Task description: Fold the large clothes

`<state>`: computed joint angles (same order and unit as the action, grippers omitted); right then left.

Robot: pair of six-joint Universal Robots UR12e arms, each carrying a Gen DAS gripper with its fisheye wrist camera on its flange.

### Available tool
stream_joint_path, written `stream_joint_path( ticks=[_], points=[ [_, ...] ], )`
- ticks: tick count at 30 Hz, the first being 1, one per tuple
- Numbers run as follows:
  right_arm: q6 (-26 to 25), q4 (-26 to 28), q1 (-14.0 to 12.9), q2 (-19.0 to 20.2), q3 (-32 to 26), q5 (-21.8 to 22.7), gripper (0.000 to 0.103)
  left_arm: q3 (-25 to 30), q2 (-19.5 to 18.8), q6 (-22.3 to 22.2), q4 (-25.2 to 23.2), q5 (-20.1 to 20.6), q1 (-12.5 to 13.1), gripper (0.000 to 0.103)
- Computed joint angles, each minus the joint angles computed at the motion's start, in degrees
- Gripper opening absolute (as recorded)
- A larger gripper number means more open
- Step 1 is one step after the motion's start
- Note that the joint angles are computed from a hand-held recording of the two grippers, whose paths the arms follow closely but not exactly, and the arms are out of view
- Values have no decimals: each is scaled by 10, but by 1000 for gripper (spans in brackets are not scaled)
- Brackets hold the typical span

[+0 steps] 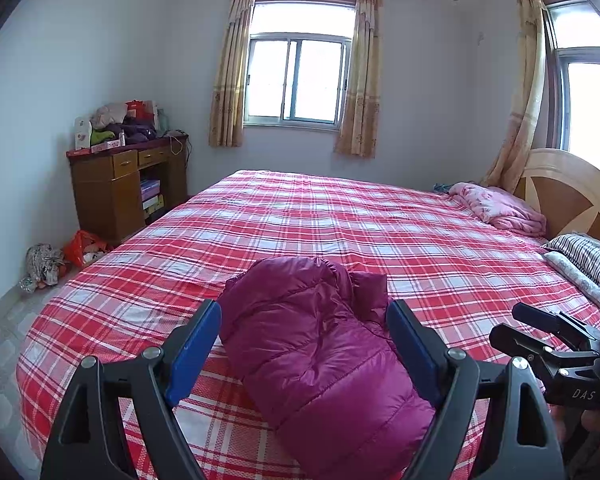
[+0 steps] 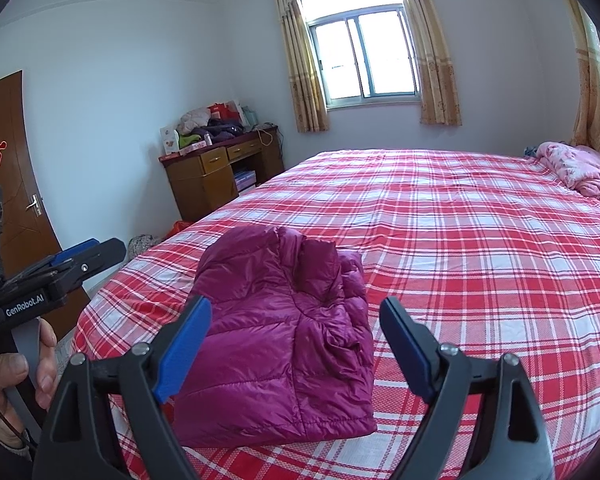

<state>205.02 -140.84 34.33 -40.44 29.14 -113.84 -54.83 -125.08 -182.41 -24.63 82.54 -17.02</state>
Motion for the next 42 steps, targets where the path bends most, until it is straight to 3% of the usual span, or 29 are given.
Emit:
stream_joint_path(
  ticks=[22, 30, 35, 39, 42],
  points=[
    [1, 3, 2, 1, 0, 1, 89, 5, -1, -3, -15, 12, -2, 85],
    [-5, 0, 2, 2, 0, -3, 89, 15, -6, -8, -34, 42, -5, 85],
    [-10, -3, 2, -1, 5, -5, 89, 19, -10, -13, -32, 96, -12, 88],
    [-8, -1, 2, -1, 6, -3, 89, 20, -10, -37, -35, 85, -7, 93],
    [-7, -1, 2, -2, 7, -3, 89, 19, -11, -27, -26, 106, -11, 95]
  ],
)
